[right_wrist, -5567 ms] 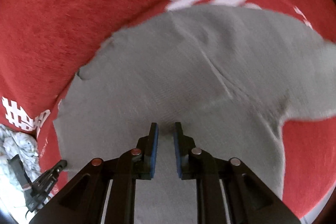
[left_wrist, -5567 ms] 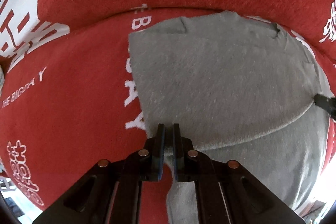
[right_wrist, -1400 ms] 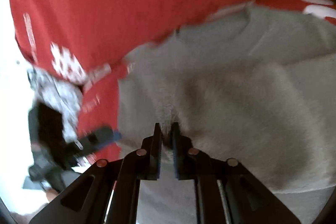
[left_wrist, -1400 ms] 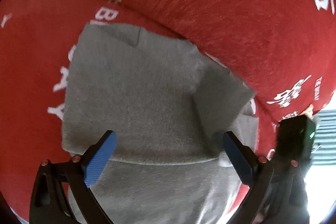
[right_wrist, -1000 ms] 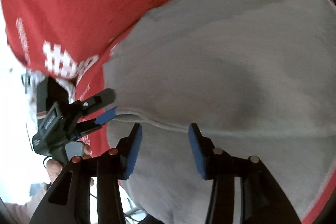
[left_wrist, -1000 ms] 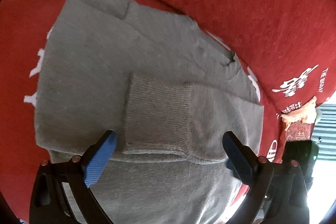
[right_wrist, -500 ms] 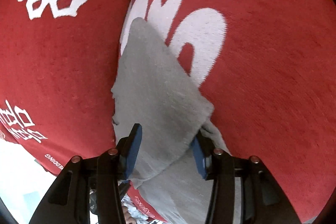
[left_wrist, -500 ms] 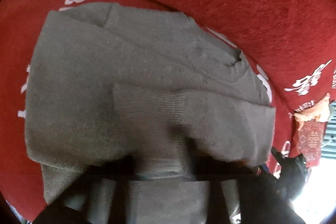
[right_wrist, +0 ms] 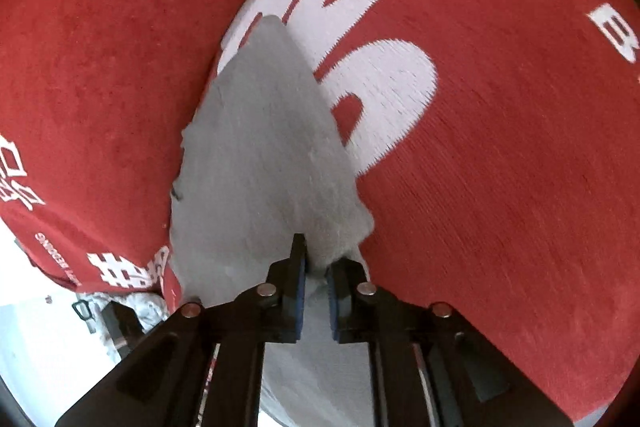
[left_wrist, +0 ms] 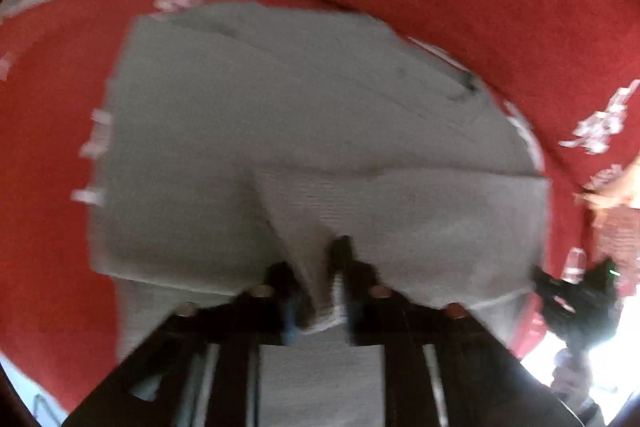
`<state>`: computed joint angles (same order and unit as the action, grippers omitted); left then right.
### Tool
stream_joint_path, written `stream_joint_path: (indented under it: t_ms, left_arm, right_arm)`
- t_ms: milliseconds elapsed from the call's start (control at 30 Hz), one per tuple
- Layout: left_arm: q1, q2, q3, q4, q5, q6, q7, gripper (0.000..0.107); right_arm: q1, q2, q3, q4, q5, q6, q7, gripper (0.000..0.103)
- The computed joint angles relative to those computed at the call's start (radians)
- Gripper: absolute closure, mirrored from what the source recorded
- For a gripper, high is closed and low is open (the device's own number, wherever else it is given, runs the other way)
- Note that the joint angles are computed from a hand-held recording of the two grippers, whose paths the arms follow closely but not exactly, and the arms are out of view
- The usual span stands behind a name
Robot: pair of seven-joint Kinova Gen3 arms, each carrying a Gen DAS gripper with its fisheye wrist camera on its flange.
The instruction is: Fold small clothes
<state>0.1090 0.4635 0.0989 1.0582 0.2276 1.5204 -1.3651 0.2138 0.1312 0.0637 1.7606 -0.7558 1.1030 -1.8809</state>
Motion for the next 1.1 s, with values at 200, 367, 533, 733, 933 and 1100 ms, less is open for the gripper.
stream_joint_path:
  t_ms: [200,367,533,733,933,1100]
  left_arm:
    - [-0.043,0.017,-0.011,-0.073,-0.002,0.06,-0.007,0.059]
    - [-0.04,0.05,0.003,-0.094,0.026,0.087,-0.006,0.049]
    - [0.032,0.065,0.002,-0.098,-0.026,0.067,-0.001,0.05]
    - [0.051,0.072,0.005,-0.136,-0.045,0.048,-0.024,0.094]
    - [0.065,0.102,0.002,-0.181,-0.062,0.049,-0.033,0.093]
    - [0.089,0.052,-0.016,-0.087,-0.116,0.023,-0.039,0.093]
  right_arm:
    - [0.005,-0.034,0.008,-0.114,0.082,0.145,0.053,0.068]
    - [-0.002,0.003,0.028,-0.226,0.194,0.129,0.009,0.047]
    - [0.009,0.146,0.005,-0.324,0.232,0.104,-0.016,0.047]
    - [-0.012,0.242,-0.045,-0.456,0.322,0.171,-0.011,0.095]
    - [-0.034,0.247,-0.037,-0.487,0.413,0.191,-0.037,0.096]
    - [-0.043,0.22,-0.038,-0.427,0.431,0.147,-0.061,0.094]
